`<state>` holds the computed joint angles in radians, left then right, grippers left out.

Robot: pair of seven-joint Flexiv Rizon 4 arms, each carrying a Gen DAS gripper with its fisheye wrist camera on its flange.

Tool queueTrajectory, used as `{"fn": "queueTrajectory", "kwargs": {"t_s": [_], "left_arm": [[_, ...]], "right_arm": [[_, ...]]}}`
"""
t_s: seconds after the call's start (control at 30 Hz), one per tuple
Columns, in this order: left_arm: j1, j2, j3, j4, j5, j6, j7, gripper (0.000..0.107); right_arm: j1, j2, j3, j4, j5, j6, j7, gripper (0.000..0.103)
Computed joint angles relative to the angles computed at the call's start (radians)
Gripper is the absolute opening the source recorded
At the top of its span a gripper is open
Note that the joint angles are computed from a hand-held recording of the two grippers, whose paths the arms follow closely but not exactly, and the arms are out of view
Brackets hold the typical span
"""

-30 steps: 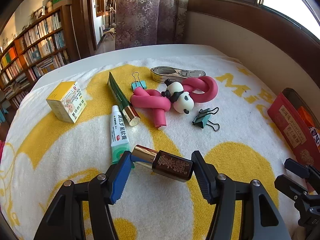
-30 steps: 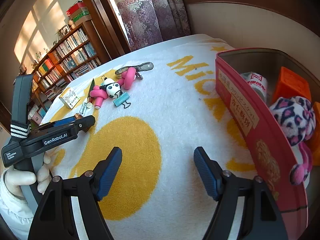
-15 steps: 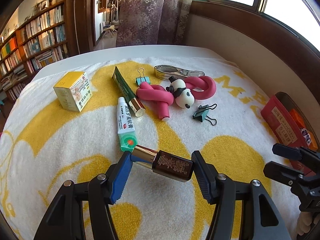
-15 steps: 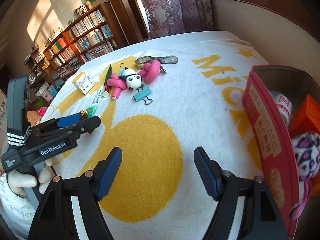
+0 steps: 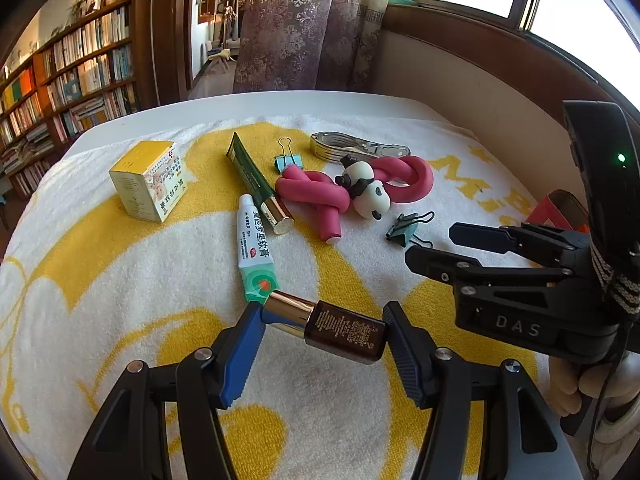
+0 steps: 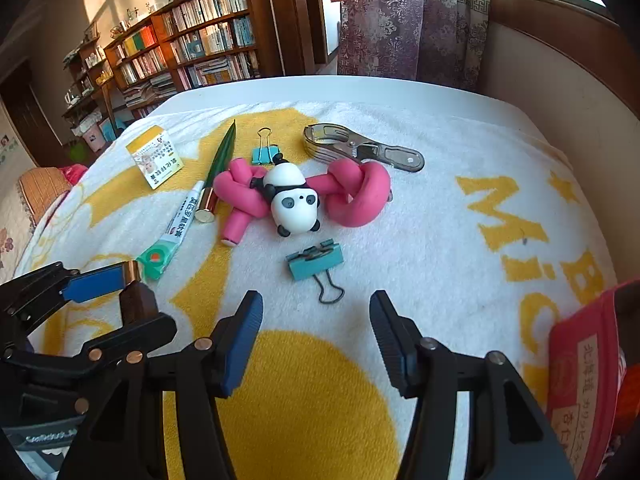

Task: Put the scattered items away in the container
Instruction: 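Grasp brown bottle with left tool while right tool approaches teal binder clip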

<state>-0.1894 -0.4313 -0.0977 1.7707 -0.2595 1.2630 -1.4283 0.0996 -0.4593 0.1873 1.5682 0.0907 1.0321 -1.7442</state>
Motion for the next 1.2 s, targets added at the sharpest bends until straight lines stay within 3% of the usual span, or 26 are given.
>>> {"fn": "queueTrajectory", "kwargs": {"t_s": [0.17,0.27,0.37,0.53,1.0,1.2], "left_arm": [[0.002,-0.001,-0.003,-0.001,-0.002,-0.007,0.004,0.063],[0.002,-0.002,-0.001,-0.001,-0.002,-0.009,0.002,0.063],[0.003,-0.001,-0.002,0.000,-0.002,-0.008,0.003,0.063],[0.005,0.000,-0.005,0.003,-0.006,-0.005,0.007,0.063],[-0.007,0.010,-0.016,0.012,-0.006,0.003,0.029,0.063],[-0.015,0.012,-0.016,0.016,-0.003,0.003,0.036,0.063]], "right_arm": [[0.024,-0.034,-0.016,-0.030,-0.044,0.003,-0.003,0.060],[0.035,-0.042,-0.024,-0.020,-0.071,0.025,0.006,0.052],[0.030,-0.041,-0.017,-0.017,-0.071,0.037,0.009,0.037],[0.010,-0.021,0.002,0.002,-0.040,0.045,0.015,0.037],[-0.054,0.189,0.042,0.200,0.163,0.156,-0.011,0.036],[-0.053,0.311,-0.026,0.345,0.157,0.270,0.078,0.036]]}}
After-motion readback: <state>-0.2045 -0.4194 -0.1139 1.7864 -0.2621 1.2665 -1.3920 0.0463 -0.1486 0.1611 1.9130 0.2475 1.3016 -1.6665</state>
